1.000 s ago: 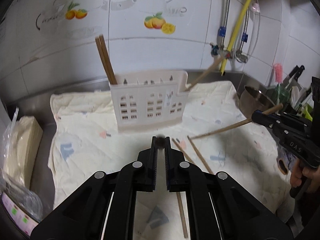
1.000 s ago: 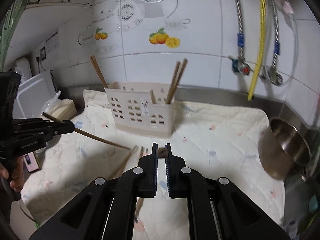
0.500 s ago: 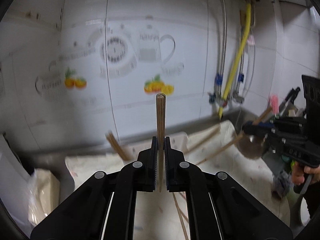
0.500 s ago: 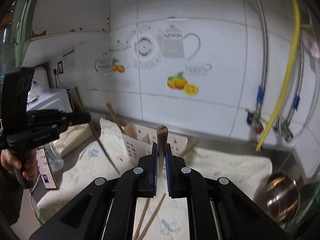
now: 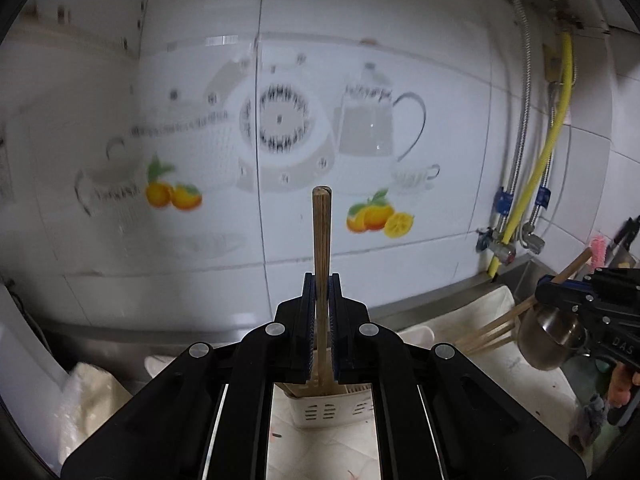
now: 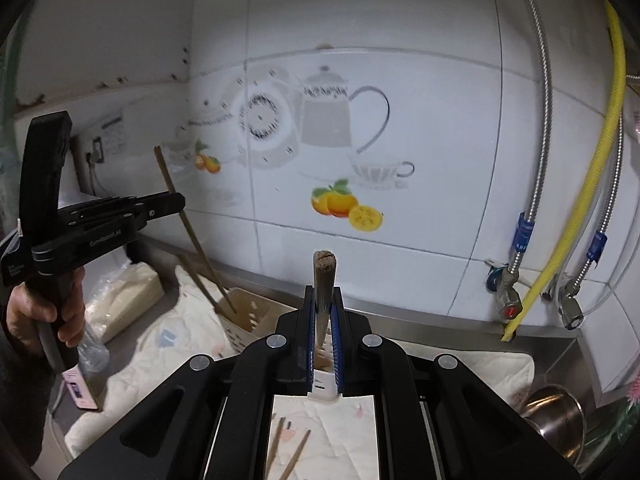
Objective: Organize utensils
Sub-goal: 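Lift the chopstick in the left tool above the holder while the right tool carries its chopstick there, then lower the chopstick into the holder and open the left tool while the right tool releases its chopstick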
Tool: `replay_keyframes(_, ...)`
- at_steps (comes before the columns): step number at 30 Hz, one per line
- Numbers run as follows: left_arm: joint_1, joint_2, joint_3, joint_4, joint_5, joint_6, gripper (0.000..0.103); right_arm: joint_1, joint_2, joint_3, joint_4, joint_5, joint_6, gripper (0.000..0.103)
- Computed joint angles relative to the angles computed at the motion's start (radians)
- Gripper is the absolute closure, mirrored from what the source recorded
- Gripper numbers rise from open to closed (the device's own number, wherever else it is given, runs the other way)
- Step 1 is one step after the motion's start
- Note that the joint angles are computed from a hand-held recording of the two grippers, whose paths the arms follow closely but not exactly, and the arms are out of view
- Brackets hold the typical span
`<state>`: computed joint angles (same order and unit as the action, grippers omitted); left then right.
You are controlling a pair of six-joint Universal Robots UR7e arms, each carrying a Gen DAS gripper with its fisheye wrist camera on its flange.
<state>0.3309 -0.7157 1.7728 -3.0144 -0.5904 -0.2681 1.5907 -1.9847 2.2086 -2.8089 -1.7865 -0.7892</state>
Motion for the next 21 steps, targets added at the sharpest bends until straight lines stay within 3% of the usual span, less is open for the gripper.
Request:
replay_keyframes(10, 0.066, 0.006, 0.033, 0.042, -0.09, -0.101, 0.097, -0.054, 0.079, 0.008, -0.011, -0.021, 0.003, 0.096)
replay_keyframes(21, 0.069, 0.0, 0.049, 0.067, -0.105, -0.128, 0.091, -0.087, 0.11, 0.018, -0.023, -0.004, 0.025, 0.092)
